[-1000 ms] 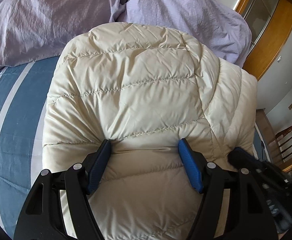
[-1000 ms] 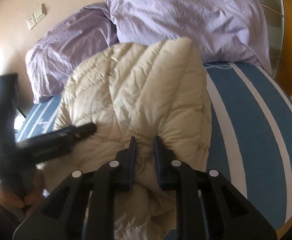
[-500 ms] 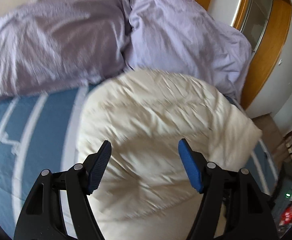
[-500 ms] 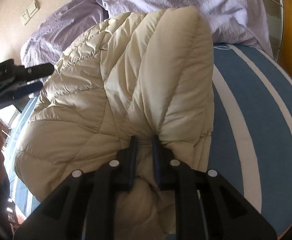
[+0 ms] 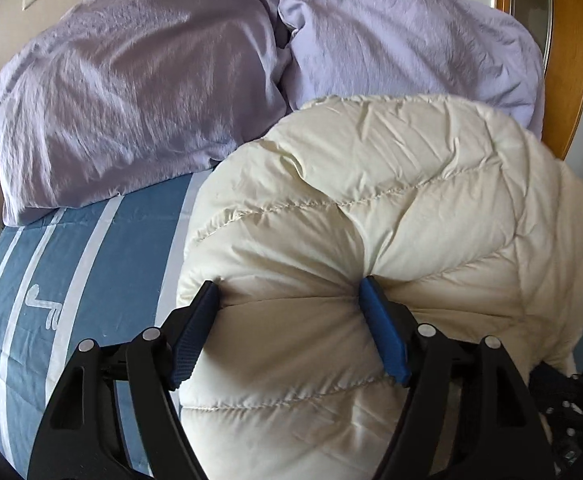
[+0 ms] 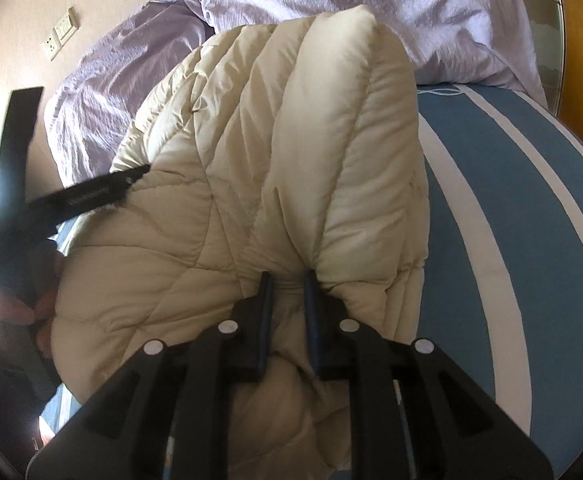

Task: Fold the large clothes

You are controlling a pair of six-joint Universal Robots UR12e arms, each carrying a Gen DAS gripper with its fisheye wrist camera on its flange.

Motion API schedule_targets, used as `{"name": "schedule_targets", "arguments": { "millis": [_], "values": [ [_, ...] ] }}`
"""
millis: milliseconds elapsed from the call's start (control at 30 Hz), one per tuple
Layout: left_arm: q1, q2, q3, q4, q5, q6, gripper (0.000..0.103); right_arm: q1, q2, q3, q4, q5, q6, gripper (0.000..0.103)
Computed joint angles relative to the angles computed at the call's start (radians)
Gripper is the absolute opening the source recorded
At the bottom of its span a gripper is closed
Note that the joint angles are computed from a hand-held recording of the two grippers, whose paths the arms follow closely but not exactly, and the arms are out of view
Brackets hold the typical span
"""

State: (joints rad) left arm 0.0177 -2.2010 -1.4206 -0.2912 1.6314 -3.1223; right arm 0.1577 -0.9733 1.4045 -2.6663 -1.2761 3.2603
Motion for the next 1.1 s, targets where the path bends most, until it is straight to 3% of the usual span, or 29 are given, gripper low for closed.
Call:
{"name": "schedule_targets", "arguments": {
  "millis": [300, 900, 1000, 1100],
  "values": [
    [-0.005, -0.029, -0.001, 0.047, 0.013, 0.005, 0.079, -0.008, 0.002, 0.01, -0.024, 0.028, 0.019, 0.016],
    [-0.008, -0.037, -0.016, 0.076, 0.03, 0.019, 0.08, 0.013, 0.0, 0.0, -0.007, -0.051, -0.017, 0.016],
    [-0.01, -0.036, -0.016, 0.072, 0.035, 0.018, 0.08, 0.019, -0.006, -0.02, 0.031, -0.08, -0.026, 0.02],
    [-0.01, -0.036, -0.015, 0.067, 0.038, 0.017, 0.08, 0.025, -0.01, -0.038, 0.019, -0.098, -0.032, 0.037]
  ]
}}
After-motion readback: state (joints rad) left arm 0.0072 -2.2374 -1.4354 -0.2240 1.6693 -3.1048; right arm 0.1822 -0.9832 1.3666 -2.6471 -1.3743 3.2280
